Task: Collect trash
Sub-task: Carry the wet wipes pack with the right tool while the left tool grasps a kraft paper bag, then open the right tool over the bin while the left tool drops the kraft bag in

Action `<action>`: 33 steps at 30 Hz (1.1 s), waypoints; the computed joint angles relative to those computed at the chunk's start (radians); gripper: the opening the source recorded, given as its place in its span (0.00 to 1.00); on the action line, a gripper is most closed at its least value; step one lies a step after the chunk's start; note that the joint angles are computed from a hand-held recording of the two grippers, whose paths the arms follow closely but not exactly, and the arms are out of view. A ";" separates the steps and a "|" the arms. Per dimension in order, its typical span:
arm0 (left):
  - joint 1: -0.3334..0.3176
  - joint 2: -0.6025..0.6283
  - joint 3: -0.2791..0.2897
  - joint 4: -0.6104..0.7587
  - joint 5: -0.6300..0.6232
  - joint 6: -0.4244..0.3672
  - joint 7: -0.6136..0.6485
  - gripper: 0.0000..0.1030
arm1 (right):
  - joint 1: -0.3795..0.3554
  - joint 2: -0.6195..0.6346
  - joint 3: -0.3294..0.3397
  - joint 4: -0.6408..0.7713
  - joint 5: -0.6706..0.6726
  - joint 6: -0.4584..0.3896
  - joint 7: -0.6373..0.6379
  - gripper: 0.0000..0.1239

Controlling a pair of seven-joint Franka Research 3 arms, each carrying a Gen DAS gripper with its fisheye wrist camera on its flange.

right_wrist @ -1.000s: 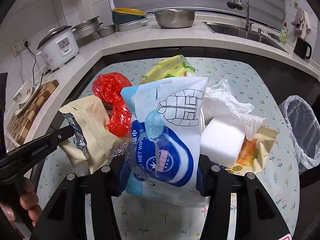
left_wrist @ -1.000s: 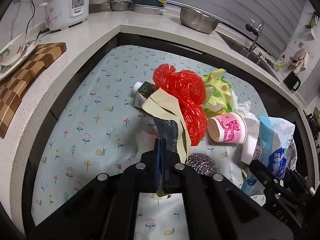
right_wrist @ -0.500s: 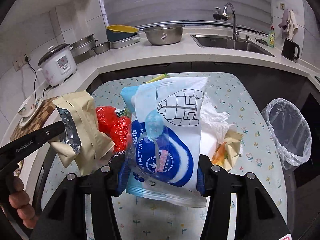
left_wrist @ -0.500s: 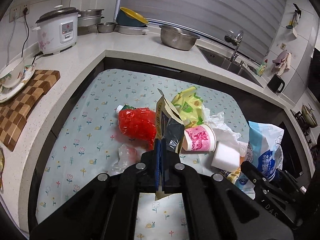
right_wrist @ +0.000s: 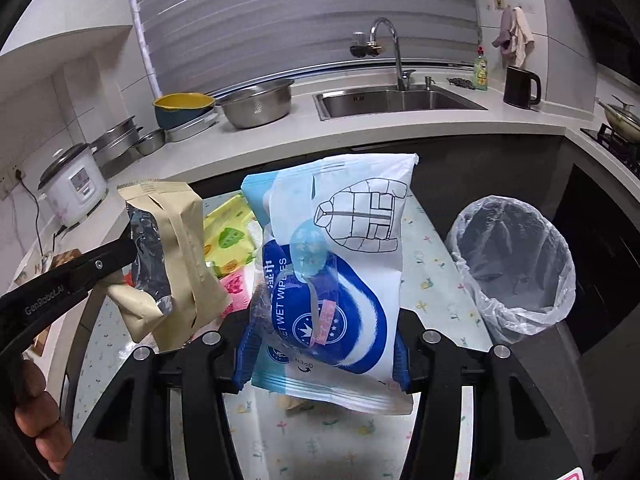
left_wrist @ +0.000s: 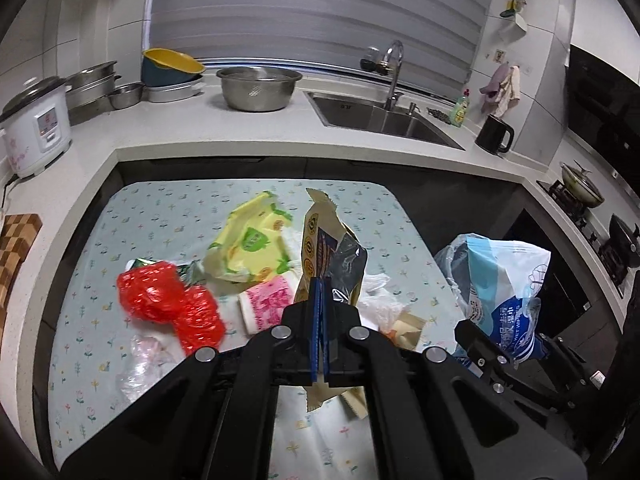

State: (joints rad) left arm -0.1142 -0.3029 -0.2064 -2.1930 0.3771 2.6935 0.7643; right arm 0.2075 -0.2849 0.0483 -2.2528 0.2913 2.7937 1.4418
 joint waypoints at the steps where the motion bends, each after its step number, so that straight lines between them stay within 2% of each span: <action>1: -0.005 0.024 -0.007 0.023 0.001 0.002 0.003 0.00 | -0.008 0.002 -0.005 0.001 -0.003 0.001 0.002 0.41; 8: -0.062 0.215 -0.040 0.210 0.030 0.000 0.033 0.00 | -0.081 0.034 -0.033 0.016 -0.041 0.015 0.035 0.41; 20: -0.177 0.560 -0.040 0.573 -0.020 -0.036 0.193 0.00 | -0.191 0.203 -0.076 0.141 -0.153 0.030 0.154 0.41; 26: -0.217 0.772 -0.048 0.829 -0.097 -0.076 0.327 0.01 | -0.203 0.332 -0.109 0.252 -0.170 0.014 0.188 0.41; 29: -0.245 0.859 -0.035 0.945 -0.113 -0.130 0.363 0.01 | -0.199 0.387 -0.127 0.302 -0.191 0.002 0.218 0.41; 33: -0.252 0.892 -0.016 0.981 -0.136 -0.144 0.368 0.01 | -0.191 0.435 -0.143 0.348 -0.216 -0.007 0.252 0.41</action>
